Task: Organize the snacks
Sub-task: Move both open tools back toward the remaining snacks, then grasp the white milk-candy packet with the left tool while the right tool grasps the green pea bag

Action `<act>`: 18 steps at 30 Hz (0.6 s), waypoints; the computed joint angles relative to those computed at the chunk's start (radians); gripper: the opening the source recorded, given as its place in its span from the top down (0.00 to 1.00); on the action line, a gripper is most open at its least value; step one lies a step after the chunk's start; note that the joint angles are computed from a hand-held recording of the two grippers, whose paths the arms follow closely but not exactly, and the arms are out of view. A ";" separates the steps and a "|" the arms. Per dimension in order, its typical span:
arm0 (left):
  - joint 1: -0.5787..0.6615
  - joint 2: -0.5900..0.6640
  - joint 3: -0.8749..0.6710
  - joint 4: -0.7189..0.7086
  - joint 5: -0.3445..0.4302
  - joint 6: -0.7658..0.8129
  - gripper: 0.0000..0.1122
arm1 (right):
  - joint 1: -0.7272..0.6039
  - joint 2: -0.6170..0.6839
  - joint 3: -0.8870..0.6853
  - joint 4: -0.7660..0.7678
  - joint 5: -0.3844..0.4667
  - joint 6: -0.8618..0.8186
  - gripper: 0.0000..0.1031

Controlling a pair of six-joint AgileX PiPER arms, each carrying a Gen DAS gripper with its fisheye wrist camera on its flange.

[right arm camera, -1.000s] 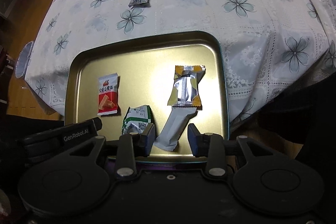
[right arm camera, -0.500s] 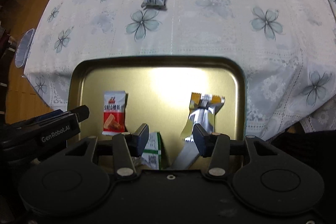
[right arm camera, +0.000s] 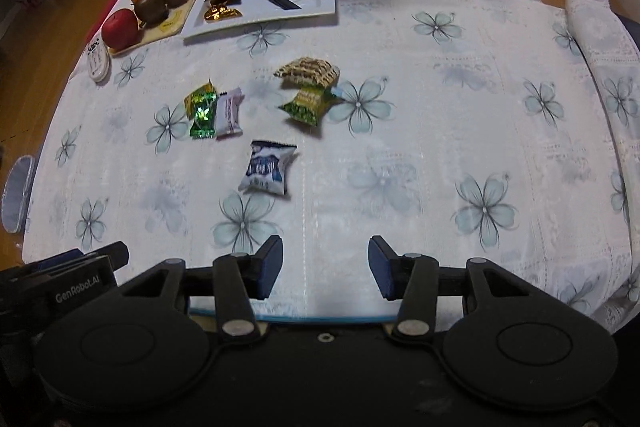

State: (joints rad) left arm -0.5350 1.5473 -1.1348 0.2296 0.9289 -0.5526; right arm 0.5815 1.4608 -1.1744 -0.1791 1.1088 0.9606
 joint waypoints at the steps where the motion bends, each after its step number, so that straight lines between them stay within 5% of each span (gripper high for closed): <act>1: 0.026 0.035 -0.039 -0.026 -0.002 0.034 0.51 | -0.045 0.020 -0.021 0.033 -0.014 -0.060 0.52; 8: 0.107 0.259 -0.274 -0.065 0.021 0.101 0.51 | -0.282 0.244 -0.209 0.247 -0.064 -0.351 0.51; 18: 0.184 0.454 -0.472 -0.164 0.129 0.167 0.51 | -0.340 0.588 -0.501 0.143 -0.173 -0.272 0.53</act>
State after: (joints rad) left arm -0.3505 2.0013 -1.6064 0.0659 1.0583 -0.3858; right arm 0.2410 2.0484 -1.6757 -0.0357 0.9360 0.6889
